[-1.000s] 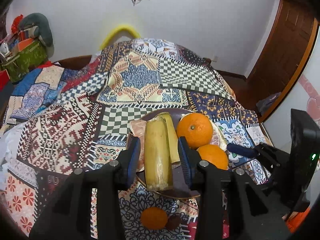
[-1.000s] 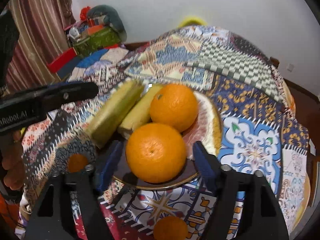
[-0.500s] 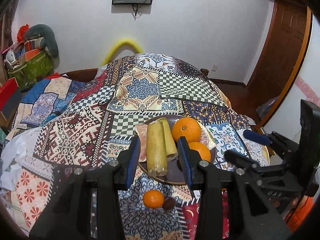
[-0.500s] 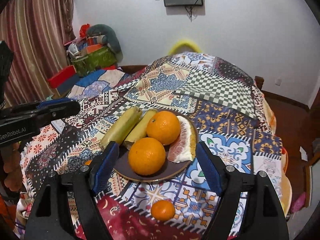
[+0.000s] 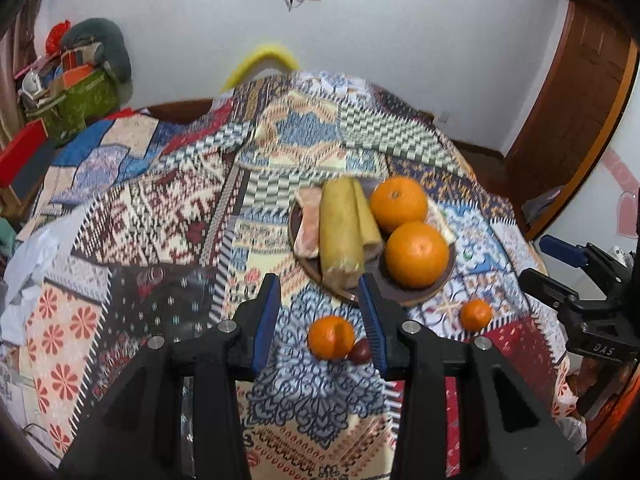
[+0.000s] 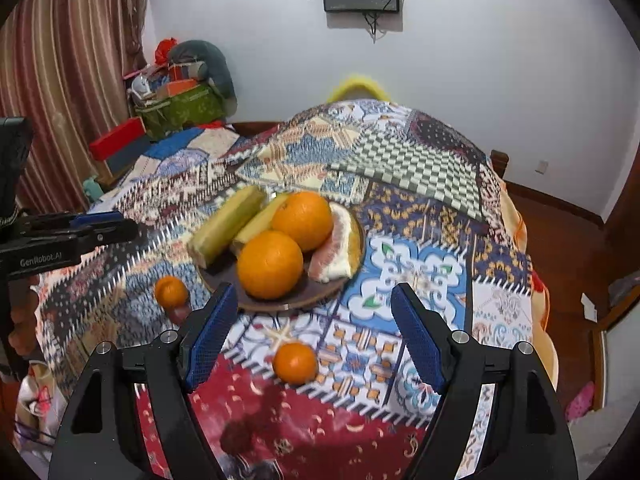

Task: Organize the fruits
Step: 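Grasp a small mandarin with the left tool while the right tool grasps another mandarin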

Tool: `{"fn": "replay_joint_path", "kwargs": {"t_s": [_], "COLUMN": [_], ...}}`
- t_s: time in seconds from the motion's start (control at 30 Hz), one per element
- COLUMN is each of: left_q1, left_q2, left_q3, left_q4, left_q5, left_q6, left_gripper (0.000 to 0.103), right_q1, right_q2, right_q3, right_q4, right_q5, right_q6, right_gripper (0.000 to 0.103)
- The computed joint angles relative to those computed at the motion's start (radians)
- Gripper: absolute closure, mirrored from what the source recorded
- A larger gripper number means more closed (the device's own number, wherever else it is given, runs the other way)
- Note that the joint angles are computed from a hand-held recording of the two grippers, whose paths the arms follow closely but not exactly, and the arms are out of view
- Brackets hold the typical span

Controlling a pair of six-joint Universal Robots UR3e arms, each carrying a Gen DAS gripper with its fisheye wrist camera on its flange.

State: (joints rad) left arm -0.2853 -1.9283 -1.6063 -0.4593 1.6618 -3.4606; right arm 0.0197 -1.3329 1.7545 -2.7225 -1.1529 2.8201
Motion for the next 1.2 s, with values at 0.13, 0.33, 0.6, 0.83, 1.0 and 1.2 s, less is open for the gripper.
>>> {"fn": "replay_joint_path", "kwargs": {"t_s": [0.13, 0.33, 0.6, 0.83, 1.0, 1.2], "left_q1": [0.006, -0.001, -0.007, -0.009, -0.008, -0.003], "left_q2": [-0.013, -0.051, -0.113, -0.162, -0.174, -0.167], "left_q3": [-0.025, -0.038, 0.006, 0.046, 0.052, 0.034], "left_q4": [-0.006, -0.011, -0.036, -0.017, -0.001, 0.017], "left_q5": [-0.023, -0.045, -0.066, -0.072, -0.072, -0.068], "left_q6": [0.0, 0.005, 0.023, 0.033, 0.032, 0.021], "left_gripper": [0.063, 0.063, 0.063, 0.063, 0.063, 0.067], "right_q1": [-0.005, 0.005, -0.014, 0.001, 0.01, 0.012], "right_q2": [-0.022, 0.002, 0.035, 0.077, 0.094, 0.095], "right_q3": [0.071, 0.099, 0.092, 0.053, 0.042, 0.031], "right_q4": [-0.012, -0.013, 0.024, 0.071, 0.066, 0.078], "right_q5": [0.016, 0.007, 0.039, 0.039, 0.038, 0.042], "right_q6": [-0.012, -0.006, 0.01, -0.015, -0.022, -0.033], "right_gripper": [0.027, 0.027, 0.041, 0.056, 0.063, 0.071]}}
